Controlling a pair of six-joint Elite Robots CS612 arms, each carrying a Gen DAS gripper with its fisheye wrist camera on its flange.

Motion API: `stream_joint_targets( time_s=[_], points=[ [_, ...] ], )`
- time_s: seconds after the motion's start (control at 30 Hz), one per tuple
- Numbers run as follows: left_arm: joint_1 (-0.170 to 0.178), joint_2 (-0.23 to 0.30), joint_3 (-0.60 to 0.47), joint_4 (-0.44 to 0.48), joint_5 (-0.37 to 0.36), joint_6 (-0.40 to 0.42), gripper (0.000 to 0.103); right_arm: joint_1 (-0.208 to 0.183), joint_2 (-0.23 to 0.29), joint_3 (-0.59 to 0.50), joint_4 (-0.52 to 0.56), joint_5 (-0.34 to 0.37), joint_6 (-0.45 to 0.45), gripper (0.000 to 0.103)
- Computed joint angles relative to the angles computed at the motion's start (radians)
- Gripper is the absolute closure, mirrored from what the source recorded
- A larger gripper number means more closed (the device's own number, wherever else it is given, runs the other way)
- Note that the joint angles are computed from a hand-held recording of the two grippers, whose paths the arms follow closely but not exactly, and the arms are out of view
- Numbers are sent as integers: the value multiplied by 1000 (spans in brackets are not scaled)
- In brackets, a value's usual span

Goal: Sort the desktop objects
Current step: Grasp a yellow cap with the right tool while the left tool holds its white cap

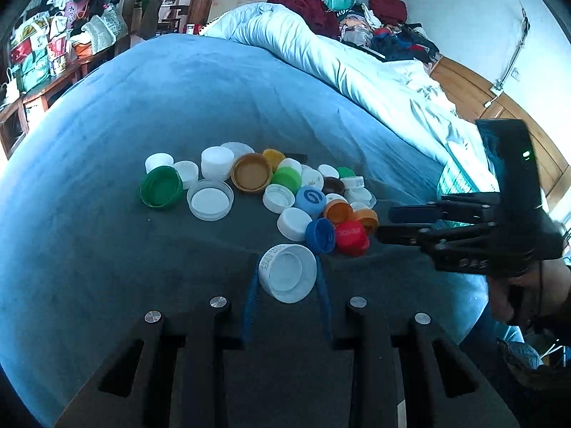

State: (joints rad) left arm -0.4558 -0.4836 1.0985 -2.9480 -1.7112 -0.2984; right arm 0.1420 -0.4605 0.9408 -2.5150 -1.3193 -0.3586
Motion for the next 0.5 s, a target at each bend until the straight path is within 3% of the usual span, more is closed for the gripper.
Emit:
stream_joint_targets(
  time_s=[0.13, 0.2, 0.27, 0.37, 0.5],
  points=[
    [0, 9, -21, 11, -8, -13, 78, 7, 36, -56, 32, -15, -29, 64],
    [-1, 8, -20, 12, -6, -10, 78, 8, 38, -61, 28, -26, -13, 80],
    [0, 7, -19, 9, -8, -10, 78, 7, 31, -50, 26, -18, -7, 88],
    [2, 10, -25, 18, -5, -18, 78, 10, 14, -21, 18, -19, -23, 89],
    [2, 8, -23, 14, -10, -16, 78, -2, -22, 36, -36, 26, 46, 90]
  ],
)
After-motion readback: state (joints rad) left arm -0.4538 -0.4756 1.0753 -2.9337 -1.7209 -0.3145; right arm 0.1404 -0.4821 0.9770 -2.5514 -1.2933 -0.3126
